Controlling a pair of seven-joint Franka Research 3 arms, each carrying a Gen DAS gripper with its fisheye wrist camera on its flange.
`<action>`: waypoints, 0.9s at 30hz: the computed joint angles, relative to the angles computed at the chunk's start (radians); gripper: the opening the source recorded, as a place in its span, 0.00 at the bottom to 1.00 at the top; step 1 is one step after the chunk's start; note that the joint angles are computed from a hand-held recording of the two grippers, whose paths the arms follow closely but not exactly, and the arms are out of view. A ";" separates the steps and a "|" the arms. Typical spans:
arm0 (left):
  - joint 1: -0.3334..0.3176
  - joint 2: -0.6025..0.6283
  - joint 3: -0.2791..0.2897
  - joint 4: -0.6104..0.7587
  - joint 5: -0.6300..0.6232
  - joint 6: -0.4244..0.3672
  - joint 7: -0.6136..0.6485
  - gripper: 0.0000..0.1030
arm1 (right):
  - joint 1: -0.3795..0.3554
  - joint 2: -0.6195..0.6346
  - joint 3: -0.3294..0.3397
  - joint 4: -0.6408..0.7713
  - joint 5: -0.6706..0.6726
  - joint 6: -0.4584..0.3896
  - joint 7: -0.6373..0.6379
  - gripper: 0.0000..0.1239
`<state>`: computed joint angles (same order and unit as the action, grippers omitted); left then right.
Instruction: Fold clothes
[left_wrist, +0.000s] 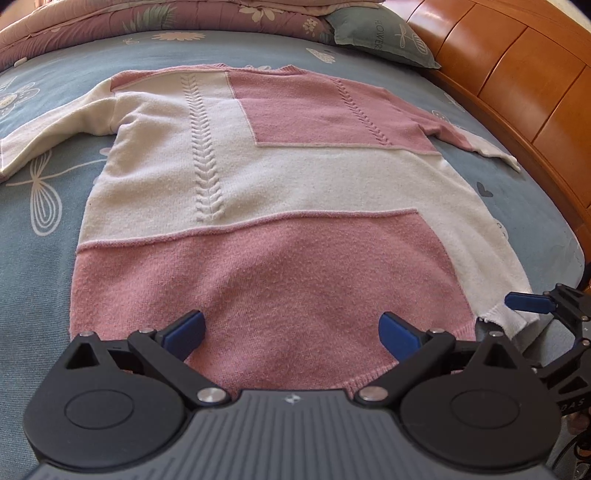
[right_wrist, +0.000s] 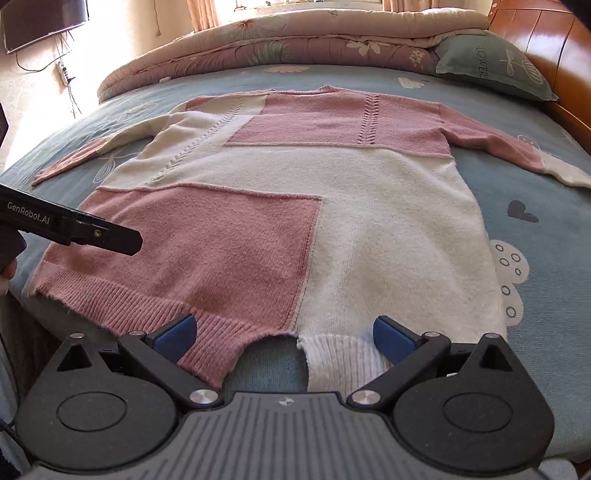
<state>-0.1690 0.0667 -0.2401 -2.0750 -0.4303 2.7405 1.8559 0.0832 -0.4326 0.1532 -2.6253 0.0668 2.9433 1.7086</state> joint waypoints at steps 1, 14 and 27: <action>-0.002 -0.002 -0.001 -0.005 0.008 0.008 0.000 0.97 | -0.028 -0.042 0.022 -0.027 -0.020 -0.001 0.022 0.83; -0.004 -0.022 -0.001 -0.032 -0.101 0.026 0.070 0.97 | -0.505 -0.158 0.437 -0.002 -0.637 -0.166 0.323 0.83; -0.013 -0.028 0.009 -0.037 -0.104 0.019 0.069 0.97 | -0.480 -0.139 0.320 0.058 -0.703 -0.046 0.486 0.83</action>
<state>-0.1819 0.0389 -0.2313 -2.1116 -0.5346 2.7597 1.9249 -0.3964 -0.5713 0.4727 -2.5676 -0.6362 2.8974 2.1948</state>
